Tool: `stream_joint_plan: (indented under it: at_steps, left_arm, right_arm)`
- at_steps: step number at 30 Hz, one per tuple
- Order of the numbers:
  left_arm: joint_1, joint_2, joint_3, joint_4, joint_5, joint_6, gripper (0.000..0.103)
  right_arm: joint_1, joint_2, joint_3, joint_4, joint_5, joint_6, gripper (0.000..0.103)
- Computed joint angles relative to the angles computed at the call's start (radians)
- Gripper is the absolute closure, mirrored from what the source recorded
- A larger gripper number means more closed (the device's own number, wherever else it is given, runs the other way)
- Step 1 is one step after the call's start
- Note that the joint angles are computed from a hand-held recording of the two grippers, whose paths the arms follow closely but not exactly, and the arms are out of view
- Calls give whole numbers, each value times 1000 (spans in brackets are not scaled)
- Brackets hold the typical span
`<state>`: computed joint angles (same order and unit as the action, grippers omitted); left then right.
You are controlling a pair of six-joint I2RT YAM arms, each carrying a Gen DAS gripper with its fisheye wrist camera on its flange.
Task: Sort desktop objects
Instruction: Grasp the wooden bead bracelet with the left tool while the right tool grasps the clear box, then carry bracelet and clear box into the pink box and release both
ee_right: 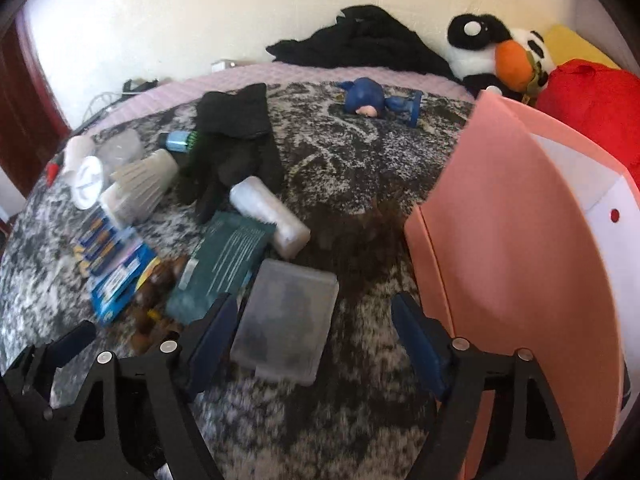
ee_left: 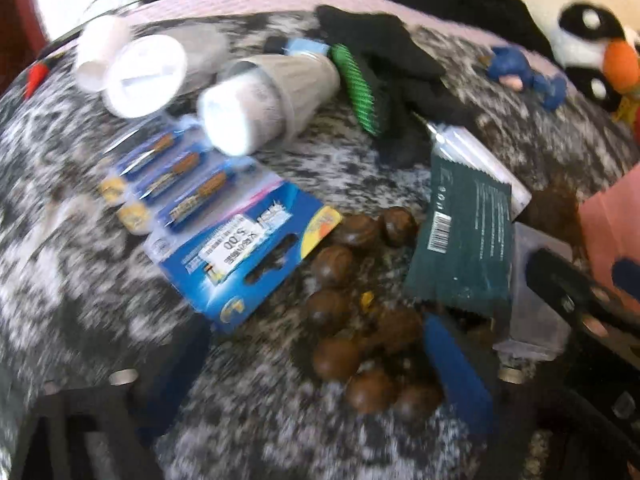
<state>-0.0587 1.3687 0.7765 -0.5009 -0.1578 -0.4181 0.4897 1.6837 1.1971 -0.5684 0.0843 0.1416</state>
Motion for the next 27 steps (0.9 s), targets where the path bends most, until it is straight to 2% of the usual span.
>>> stream_joint_plan:
  at_steps: [5,7,9,10,13,17,22,27]
  left_arm:
    - [-54,61,11,44,-89,18,23]
    - [-52,61,4,65,-92,31,27]
    - [-48,44,1,56,-110,51,51]
    - [-40,34,1,46,-104,60,62]
    - [10,-4,-9,14,-32,73,63]
    - [27,-62,-26,-48,-1,61,64]
    - [1,-145,-62,-138,-28,56,64]
    - [-24,-299,-98,-281,-34,17,64]
  right_arm:
    - [-4,131,81,-35,6,-2,22]
    - [-22,154,92,-37,-26,2,22]
    - [-35,166,100,-36,-51,-2,34]
    - [-41,160,103,-36,-62,-7,44]
    - [-57,151,108,-52,-104,-9,47]
    - [-63,125,91,-71,-131,-18,47]
    - [-30,46,-3,-77,-108,-76,47]
    - [-15,-65,-100,-106,-148,-110,47]
